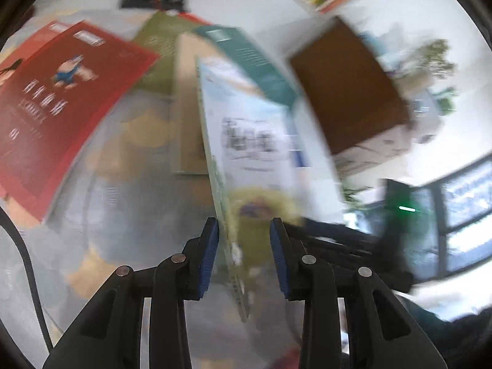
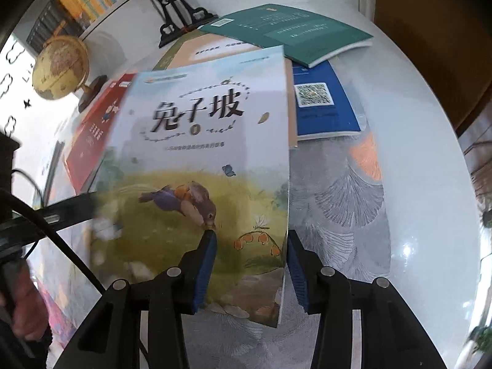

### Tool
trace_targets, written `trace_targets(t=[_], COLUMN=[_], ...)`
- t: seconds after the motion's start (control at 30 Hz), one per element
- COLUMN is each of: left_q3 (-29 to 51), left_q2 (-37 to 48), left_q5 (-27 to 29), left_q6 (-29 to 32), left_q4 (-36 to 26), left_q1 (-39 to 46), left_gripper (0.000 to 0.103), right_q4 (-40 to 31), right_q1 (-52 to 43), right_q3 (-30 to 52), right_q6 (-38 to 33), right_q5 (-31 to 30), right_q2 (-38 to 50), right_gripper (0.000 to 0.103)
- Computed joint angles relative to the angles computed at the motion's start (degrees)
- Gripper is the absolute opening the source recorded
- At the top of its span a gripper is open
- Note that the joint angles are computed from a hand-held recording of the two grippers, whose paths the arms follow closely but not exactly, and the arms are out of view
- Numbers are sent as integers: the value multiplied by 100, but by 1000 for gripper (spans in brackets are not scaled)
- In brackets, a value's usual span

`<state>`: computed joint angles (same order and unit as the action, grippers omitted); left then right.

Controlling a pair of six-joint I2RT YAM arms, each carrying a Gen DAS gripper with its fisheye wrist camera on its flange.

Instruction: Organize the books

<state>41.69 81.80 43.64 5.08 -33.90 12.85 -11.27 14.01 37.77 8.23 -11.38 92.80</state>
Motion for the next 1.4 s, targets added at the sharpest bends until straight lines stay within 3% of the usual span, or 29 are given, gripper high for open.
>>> trace_targets(t=[0.07,0.2,0.3,0.47,0.53,0.6,0.7,0.73,0.77,0.9,0.97,1.0,1.07,1.1,1.27,1.4], left_q3=[34,-231,-391,-887,-974,-868,-570,-533,-507,-610,-692,-758,-745,-762,-934,-1061], left_q2=[-114,-73,247,172,-33,-4,325,391,518,792,823,787,641,495,-393,-1388], left_q5=[101,-667,-714,-1096,-758,117,1213,1393,1677,2277,2295,2197,1742,1524,325,-1117], left_q6=[80,-513,-852,-1490,-1659,-1665,-1573,-1534,-1583,-1698,-1600,-1661,-1622,-1635,-1658,-2068], left_q4=[-141,589,944,1422,1378,1137,685,626,612,631,528,584,456,417,307,258], left_q1=[-42,-449,-523,-948,-822,-375,137,203,285,466,560,589,584,505,-102,-1036], left_gripper=[30,29,20,19,14,13,13,13,13,13,12,11,11,11,12,15], right_q4=[45,50,79,49,-195,-488,-777,-712,-649,-633,-445,-370,-182,-265,-819,-958], right_q1=[-122,-164,-94,-81,-164,-360,-958,-1196,-1414,-2110,-2342,-2380,-2430,-2451,-2089,-1589], right_q3=[-25,-47,-69,-120,-70,-7,-12,-98,-164,-71,-118,-167,-330,-334,-324,-347], right_q6=[4,-50,-41,125,70,-43,-255,-212,-177,-278,-226,-172,-196,-318,-1107,-1452], right_q5=[-187,-233,-162,-178,-356,-686,-1580,-1809,-1997,-3470,-4322,-4377,-4344,-4352,-3495,-2986], right_q2=[9,4,-22,-98,-167,-212,-246,-283,-263,512,917,928,785,743,-146,-817], right_gripper=[45,45,46,47,46,47,65,76,79,77,57,54,31,28,26,26])
